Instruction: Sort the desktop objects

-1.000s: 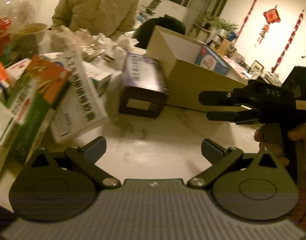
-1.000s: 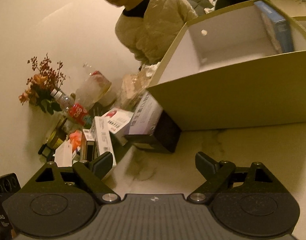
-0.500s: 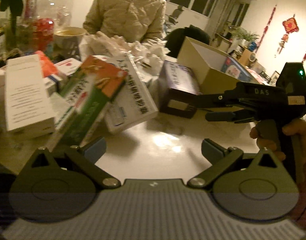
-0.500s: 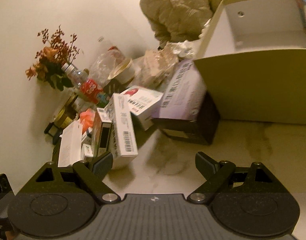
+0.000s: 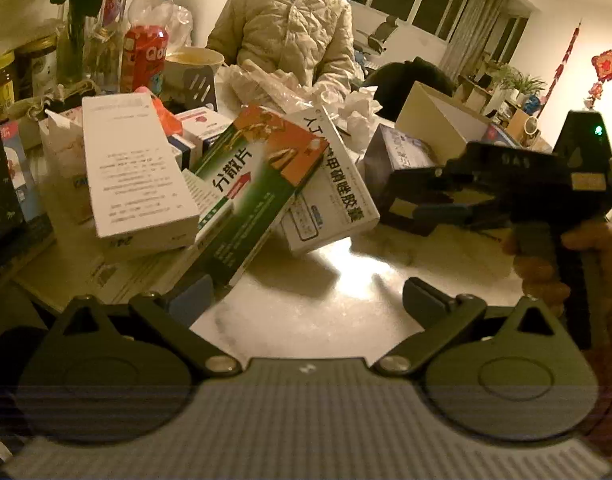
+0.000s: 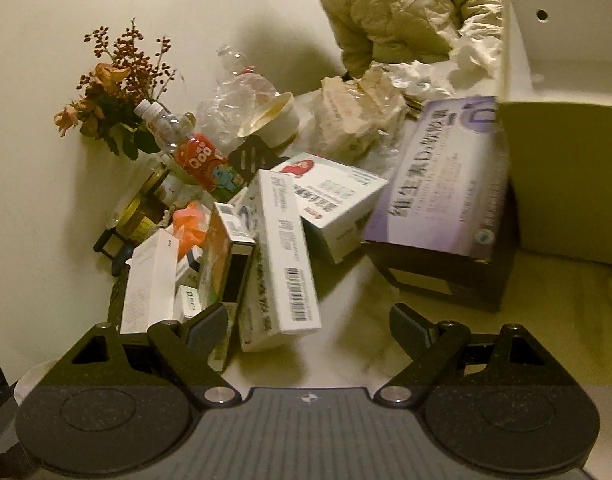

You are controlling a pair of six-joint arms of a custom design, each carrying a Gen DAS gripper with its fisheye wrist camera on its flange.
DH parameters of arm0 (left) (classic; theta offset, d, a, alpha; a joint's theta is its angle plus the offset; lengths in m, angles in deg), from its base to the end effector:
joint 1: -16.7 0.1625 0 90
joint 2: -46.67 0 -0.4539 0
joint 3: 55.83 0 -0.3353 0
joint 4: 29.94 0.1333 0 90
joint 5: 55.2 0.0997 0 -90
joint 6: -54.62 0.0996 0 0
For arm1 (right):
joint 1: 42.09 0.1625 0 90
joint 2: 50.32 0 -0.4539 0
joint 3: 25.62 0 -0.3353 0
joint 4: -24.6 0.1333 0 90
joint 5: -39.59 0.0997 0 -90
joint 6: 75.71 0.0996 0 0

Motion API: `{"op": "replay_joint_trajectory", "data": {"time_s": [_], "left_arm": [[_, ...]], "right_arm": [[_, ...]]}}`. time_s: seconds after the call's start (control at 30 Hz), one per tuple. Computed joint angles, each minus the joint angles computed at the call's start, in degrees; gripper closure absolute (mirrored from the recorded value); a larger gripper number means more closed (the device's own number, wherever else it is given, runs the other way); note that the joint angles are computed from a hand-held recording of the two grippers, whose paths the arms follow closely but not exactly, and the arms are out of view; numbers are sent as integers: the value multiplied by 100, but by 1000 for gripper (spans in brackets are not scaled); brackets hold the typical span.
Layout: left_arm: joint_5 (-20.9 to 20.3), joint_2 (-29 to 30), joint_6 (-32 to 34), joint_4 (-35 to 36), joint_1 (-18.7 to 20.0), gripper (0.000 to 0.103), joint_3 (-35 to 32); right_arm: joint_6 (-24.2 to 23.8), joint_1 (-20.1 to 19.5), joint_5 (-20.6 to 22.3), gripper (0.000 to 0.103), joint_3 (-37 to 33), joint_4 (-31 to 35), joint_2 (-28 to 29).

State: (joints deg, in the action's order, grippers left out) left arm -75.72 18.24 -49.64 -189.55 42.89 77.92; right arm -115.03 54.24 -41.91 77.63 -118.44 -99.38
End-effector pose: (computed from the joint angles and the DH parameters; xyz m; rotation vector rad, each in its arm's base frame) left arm -0.2330 -0.3671 -0.0313 -0.2816 2.1013 -1.3578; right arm 0.2123 -0.5714 0.1330 -1.1592 2.7599 -0.0344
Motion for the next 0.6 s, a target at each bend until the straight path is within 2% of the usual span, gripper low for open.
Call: {"op": "replay_joint_trajectory", "data": {"time_s": [0.1,0.2,0.3,0.37,0.43,0.6], "left_arm": [[-26,201,551,-1122,96,0,204],[-207,208,741,-1354,184,0,227],[-194,197,915,-1404,98,0,287],[-164,112,775,-1061,4,0,306],[-197,-31,455,-429,-87,0,279],[-471,-316,-499,917,-176,0,213]], "right_arm": [[-23,28,97,18,87,-131,-32],[-41,40,259,21,136,-95,-107],[-157,26,506,21,139,257,-172],[-254,59,529,22,189,435,-159],[-345,116,451,24,260,500,-93],[-229,209,251,28,411,399,169]]}}
